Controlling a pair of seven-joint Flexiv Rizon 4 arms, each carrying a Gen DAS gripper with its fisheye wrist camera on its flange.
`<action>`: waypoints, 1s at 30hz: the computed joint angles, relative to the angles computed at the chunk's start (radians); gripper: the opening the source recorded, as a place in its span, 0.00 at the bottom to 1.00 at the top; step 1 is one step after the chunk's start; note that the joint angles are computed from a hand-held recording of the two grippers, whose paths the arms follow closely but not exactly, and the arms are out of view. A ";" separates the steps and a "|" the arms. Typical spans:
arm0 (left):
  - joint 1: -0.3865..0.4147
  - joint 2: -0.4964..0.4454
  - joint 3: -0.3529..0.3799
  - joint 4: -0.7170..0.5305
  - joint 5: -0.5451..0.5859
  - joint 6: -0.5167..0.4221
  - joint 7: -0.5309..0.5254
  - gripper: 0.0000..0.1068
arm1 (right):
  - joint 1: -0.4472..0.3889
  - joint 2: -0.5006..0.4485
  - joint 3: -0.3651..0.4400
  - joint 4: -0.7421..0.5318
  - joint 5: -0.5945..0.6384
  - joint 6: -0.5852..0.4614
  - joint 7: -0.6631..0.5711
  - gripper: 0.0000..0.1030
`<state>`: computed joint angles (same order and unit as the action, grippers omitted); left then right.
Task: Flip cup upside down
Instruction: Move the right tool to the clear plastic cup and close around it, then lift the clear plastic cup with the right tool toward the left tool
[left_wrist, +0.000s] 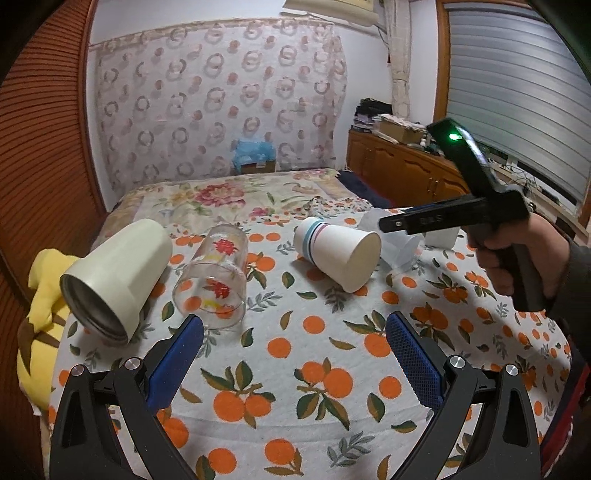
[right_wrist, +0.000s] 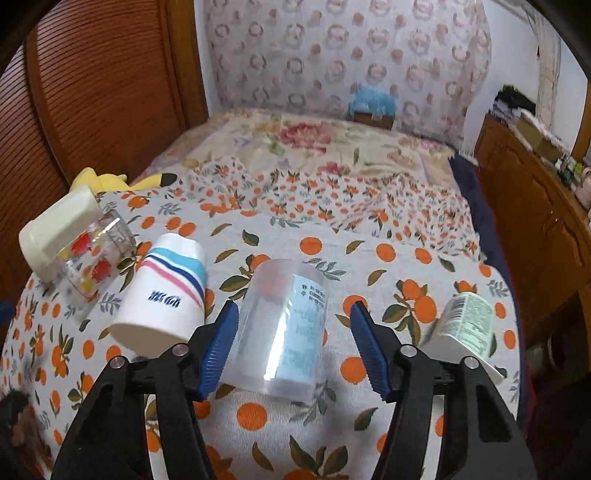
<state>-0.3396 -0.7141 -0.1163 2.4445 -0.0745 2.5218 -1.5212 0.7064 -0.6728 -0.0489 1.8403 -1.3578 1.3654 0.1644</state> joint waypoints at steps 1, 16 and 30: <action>0.000 -0.001 -0.001 -0.005 0.004 -0.005 0.004 0.89 | -0.005 -0.006 0.014 -0.006 0.034 -0.012 -0.032 0.63; 0.016 -0.014 -0.001 -0.005 0.035 0.011 0.001 0.89 | 0.102 0.014 -0.023 0.035 0.361 -0.043 -0.219 0.57; 0.009 -0.007 0.011 0.129 0.010 0.144 -0.091 0.89 | 0.140 0.174 -0.020 0.182 -0.144 0.028 0.207 0.57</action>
<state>-0.3310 -0.7212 -0.1050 2.5739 -0.0643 2.6659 -1.6120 0.8461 -0.4984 -0.0687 2.0226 -1.5015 1.3938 0.3716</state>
